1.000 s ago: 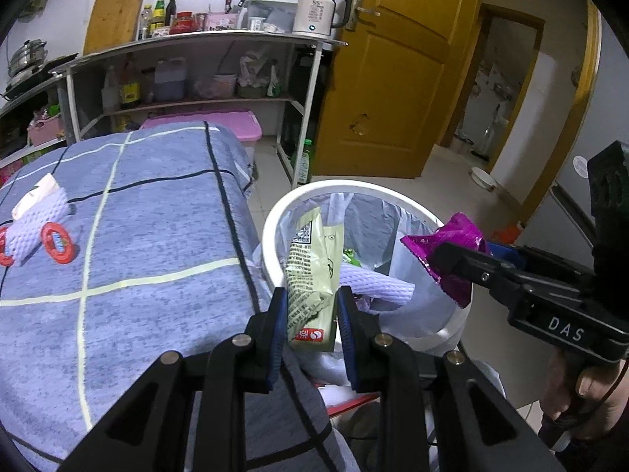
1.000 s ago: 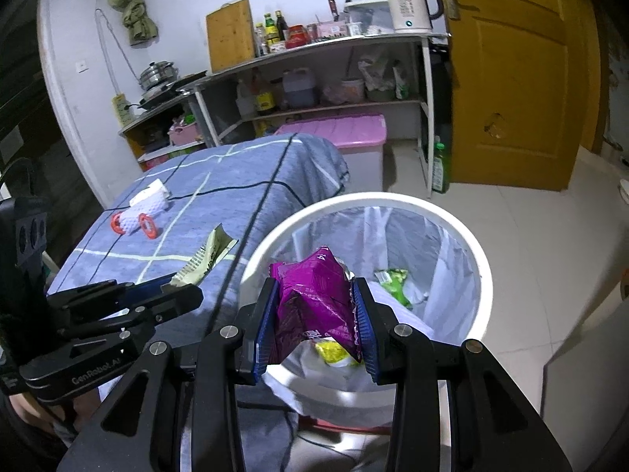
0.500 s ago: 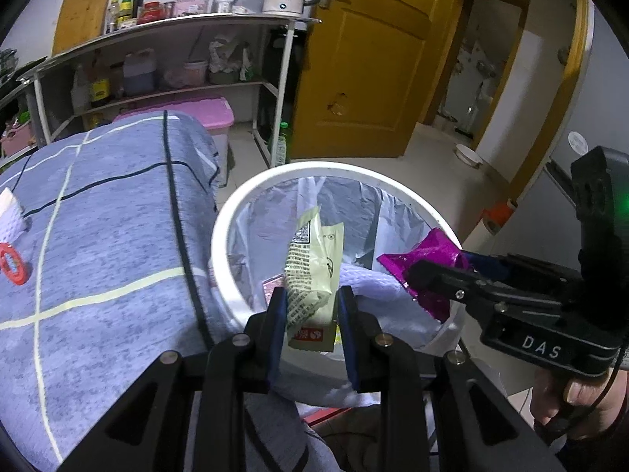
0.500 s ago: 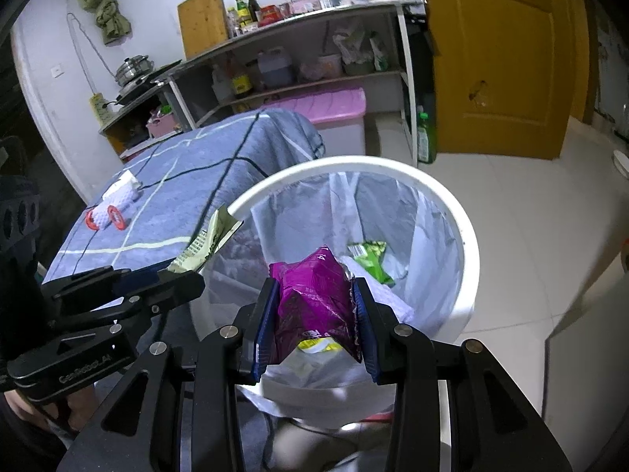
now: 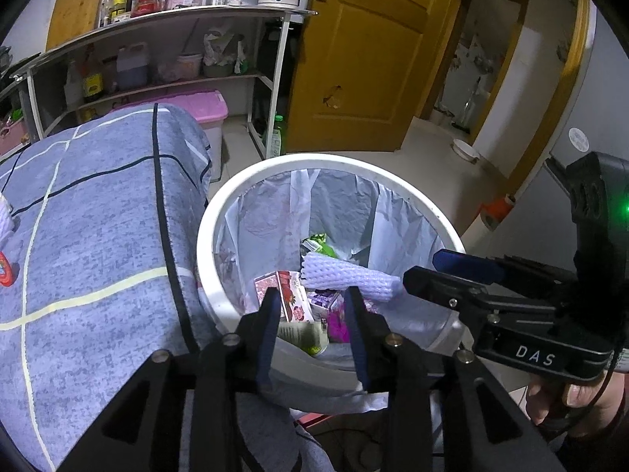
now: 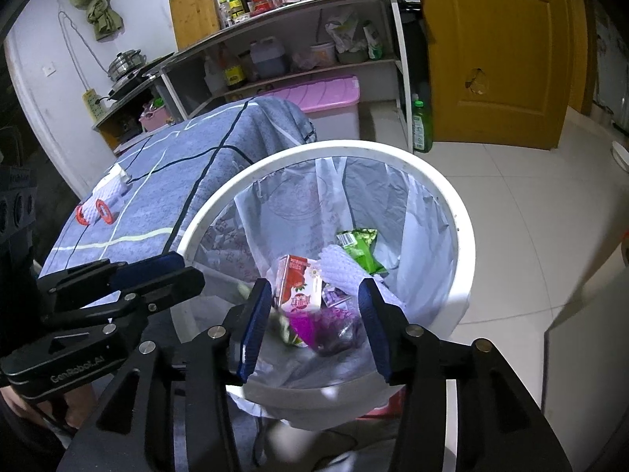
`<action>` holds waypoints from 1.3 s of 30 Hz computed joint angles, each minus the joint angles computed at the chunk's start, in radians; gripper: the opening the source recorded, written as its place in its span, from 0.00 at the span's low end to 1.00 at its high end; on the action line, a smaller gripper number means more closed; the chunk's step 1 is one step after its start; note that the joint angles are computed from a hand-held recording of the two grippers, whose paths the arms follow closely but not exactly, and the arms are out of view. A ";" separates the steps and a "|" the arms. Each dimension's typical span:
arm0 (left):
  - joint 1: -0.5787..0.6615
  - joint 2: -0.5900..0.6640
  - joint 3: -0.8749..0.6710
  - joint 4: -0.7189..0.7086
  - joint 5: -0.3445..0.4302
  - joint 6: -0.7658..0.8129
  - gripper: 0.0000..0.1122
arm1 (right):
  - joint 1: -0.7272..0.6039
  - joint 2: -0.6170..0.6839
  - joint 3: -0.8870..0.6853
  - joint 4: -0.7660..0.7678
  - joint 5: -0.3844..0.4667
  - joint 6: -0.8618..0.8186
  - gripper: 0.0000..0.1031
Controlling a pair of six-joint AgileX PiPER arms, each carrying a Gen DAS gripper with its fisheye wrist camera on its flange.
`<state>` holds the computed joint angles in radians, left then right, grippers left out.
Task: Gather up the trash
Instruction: 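Move both open tools back from the bin toward the bed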
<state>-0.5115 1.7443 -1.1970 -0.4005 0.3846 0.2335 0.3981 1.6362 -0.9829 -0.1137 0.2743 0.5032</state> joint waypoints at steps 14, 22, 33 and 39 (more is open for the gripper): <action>0.035 -0.123 0.105 -0.022 -0.043 0.016 0.31 | 0.074 -0.059 0.000 -0.180 0.018 0.174 0.47; 0.056 -0.216 0.186 0.005 -0.076 -0.014 0.31 | 0.150 -0.092 -0.013 -0.292 0.048 0.285 0.47; 0.126 -0.318 0.276 -0.010 -0.102 0.001 0.36 | 0.254 -0.083 -0.070 -0.413 0.093 0.398 0.47; 0.174 -0.374 0.338 0.018 -0.127 -0.014 0.37 | 0.284 -0.054 -0.097 -0.412 0.049 0.396 0.47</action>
